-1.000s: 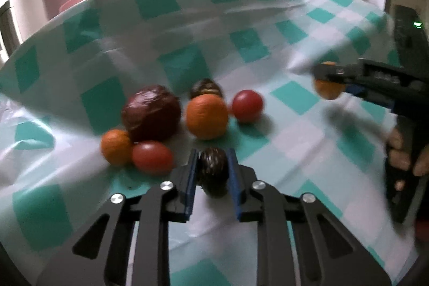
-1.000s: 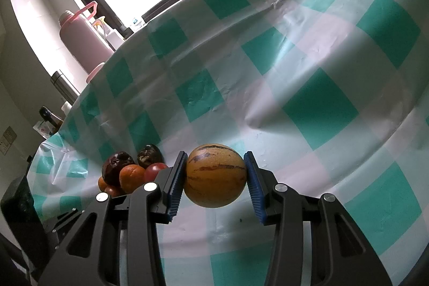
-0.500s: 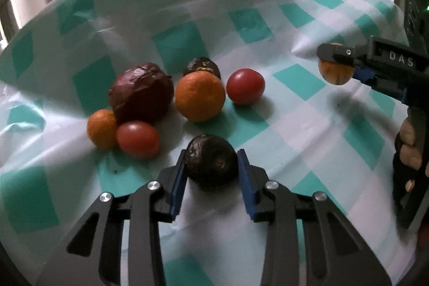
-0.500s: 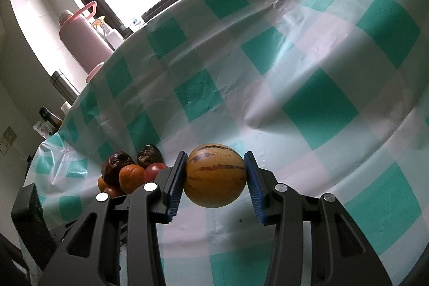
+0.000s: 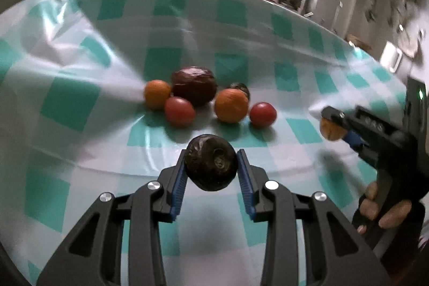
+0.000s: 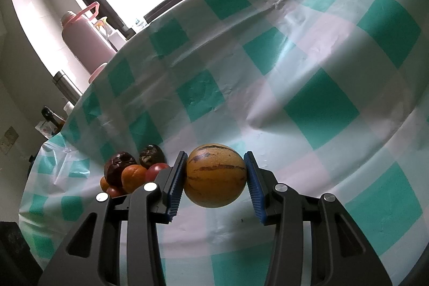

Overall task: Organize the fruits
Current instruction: 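Carry the mangosteen and melon into the white bin and release both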

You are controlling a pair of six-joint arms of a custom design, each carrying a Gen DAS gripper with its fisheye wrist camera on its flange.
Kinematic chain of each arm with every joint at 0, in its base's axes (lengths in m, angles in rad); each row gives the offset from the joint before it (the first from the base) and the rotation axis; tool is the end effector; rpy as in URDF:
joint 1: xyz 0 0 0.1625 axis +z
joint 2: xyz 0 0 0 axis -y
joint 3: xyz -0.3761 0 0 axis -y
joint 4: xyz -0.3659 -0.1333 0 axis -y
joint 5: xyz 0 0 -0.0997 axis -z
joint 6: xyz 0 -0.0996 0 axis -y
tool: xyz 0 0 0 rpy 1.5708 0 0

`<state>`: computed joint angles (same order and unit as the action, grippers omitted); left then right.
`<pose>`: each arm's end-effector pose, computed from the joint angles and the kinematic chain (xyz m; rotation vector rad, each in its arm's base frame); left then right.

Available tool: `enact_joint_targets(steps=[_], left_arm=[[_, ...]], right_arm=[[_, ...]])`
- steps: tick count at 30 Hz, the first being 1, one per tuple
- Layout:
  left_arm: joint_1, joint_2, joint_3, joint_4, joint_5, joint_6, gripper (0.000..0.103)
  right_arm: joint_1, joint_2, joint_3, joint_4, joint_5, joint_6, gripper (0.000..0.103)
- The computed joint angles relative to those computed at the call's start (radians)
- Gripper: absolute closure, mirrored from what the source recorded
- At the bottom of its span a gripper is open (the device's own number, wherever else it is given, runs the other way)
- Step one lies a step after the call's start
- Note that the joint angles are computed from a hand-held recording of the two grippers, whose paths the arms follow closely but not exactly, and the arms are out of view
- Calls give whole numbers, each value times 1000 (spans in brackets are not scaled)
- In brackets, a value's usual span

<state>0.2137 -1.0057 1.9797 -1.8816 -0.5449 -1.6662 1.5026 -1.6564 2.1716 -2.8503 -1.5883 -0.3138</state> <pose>-0.3972 -0.3098 0.0754 0.0820 2.2144 -1.1788 0.1021 -0.4351 0.3540 0.3305 -2.7575 1.0913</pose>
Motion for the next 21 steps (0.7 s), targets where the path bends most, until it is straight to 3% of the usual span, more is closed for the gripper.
enact_joint_targets(steps=[11, 21], left_arm=[[2, -40, 34, -3, -5, -61, 67], [-34, -79, 57, 109, 36, -222, 67]], right_arm=[[-11, -22, -4, 74, 68, -55, 59], [5, -18, -35, 189, 52, -88, 59]])
